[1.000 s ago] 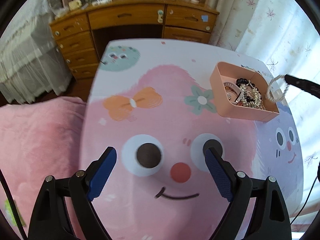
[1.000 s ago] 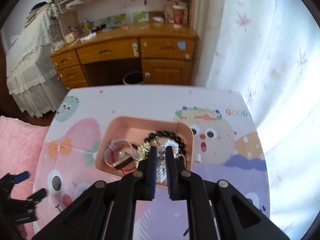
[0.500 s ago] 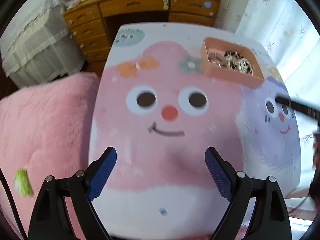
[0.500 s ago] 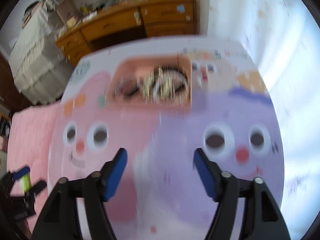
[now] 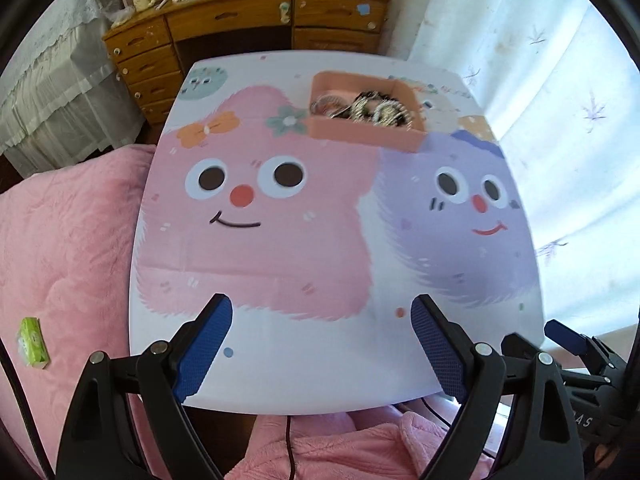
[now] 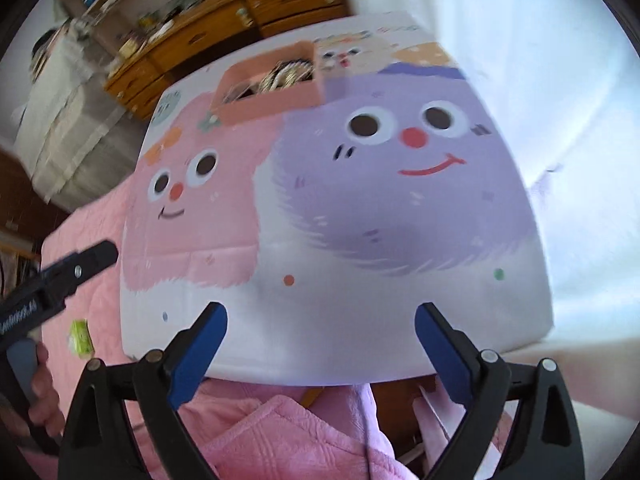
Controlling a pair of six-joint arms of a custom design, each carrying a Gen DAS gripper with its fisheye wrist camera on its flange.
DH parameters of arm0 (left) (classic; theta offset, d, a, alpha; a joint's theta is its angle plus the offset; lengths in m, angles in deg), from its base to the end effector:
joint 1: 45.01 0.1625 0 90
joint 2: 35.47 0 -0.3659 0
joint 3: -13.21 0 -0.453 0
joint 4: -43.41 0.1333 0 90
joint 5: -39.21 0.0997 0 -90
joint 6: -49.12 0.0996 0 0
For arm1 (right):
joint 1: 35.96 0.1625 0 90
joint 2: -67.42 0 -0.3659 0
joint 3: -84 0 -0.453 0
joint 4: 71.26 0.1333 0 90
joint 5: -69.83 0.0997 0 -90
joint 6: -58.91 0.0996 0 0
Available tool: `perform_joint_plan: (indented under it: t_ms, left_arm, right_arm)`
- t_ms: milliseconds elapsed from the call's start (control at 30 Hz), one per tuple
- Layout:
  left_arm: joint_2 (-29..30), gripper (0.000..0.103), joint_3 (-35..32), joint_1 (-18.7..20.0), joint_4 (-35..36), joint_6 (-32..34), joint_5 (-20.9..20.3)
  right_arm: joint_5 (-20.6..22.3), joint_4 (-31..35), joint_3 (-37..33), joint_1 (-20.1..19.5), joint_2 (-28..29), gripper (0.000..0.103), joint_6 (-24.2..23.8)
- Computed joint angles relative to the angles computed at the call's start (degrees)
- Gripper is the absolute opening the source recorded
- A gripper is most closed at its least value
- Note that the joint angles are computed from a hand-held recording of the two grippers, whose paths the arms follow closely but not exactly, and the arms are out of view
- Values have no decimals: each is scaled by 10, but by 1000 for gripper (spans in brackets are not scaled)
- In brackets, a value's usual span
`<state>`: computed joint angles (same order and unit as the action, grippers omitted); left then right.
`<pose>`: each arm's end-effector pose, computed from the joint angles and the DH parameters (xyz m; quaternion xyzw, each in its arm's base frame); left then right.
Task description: Organize jewelry
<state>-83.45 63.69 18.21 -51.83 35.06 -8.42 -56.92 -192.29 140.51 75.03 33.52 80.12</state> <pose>-0.1818 -0.8050 0.3458 0.0947 0.9274 -0.1469 0.3308 0.3669 -0.7506 0.1281 -0.0250 -0.9464 0.1782 0.2682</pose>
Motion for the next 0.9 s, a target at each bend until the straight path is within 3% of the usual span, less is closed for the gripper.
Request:
perform_joint_plan:
  t_ms: [100, 333, 667, 900]
  left_arm:
    - [-24, 102, 44, -18, -52, 16, 28]
    - [-70, 102, 127, -43, -104, 20, 78]
    - [-92, 102, 174, -57, -143, 41, 123]
    - [-104, 102, 187, -55, -163, 47, 126]
  right_arm:
    - [19, -55, 33, 8, -30, 96, -15]
    - [-31, -143, 68, 34, -42, 98, -81]
    - [-57, -176, 49, 51, -18, 103, -162]
    - [-45, -181, 46, 52, -13, 103, -171]
